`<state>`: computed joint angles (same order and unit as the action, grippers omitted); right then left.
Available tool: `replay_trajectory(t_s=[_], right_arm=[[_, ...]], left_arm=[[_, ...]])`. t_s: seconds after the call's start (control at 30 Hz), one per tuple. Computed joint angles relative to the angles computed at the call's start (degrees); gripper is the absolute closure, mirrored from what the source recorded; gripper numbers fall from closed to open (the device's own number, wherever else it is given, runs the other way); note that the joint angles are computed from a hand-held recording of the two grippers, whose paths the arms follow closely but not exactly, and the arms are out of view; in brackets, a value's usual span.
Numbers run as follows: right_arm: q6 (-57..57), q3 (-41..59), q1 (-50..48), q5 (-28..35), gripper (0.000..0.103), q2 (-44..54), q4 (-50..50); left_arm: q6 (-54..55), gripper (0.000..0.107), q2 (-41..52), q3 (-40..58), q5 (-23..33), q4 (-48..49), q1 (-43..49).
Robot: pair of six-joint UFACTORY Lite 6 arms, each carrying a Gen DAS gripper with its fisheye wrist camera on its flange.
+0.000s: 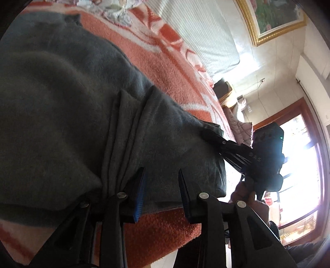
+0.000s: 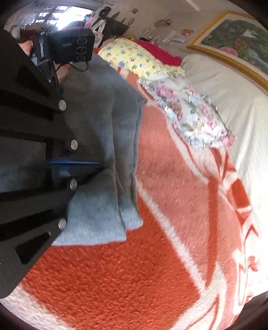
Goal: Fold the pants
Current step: 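Lower the fold onto the sweatpants and open both grippers, then grasp the grey sweatpants end with the right gripper while the left gripper grasps beside it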
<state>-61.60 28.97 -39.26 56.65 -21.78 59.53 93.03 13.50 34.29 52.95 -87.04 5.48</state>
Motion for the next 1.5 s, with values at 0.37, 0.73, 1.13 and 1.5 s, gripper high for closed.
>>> replay_trajectory(t_s=[0.37, 0.73, 1.13, 1.5], right_arm=[[10.71, 3.34, 16.53, -1.06, 0.06, -6.87, -1.55], [18.24, 8.76, 39.98, -12.31, 0.053, -1.78, -0.09], [21.71, 23.03, 58.62, -20.88, 0.052, 15.43, 1.59], [27.1, 48.37, 68.5, -21.1, 0.048, 36.76, -4.96]], left_arm=[[-5.48, 0.065, -12.75, -5.84, 4.05, 7.62, 18.35], [-4.28, 0.063, -6.44, -1.62, 9.03, 18.09, 49.6], [-8.43, 0.056, 10.02, 16.34, 10.89, 19.25, 66.82], [-11.84, 0.048, 16.51, 24.71, 6.5, 14.09, 65.6]])
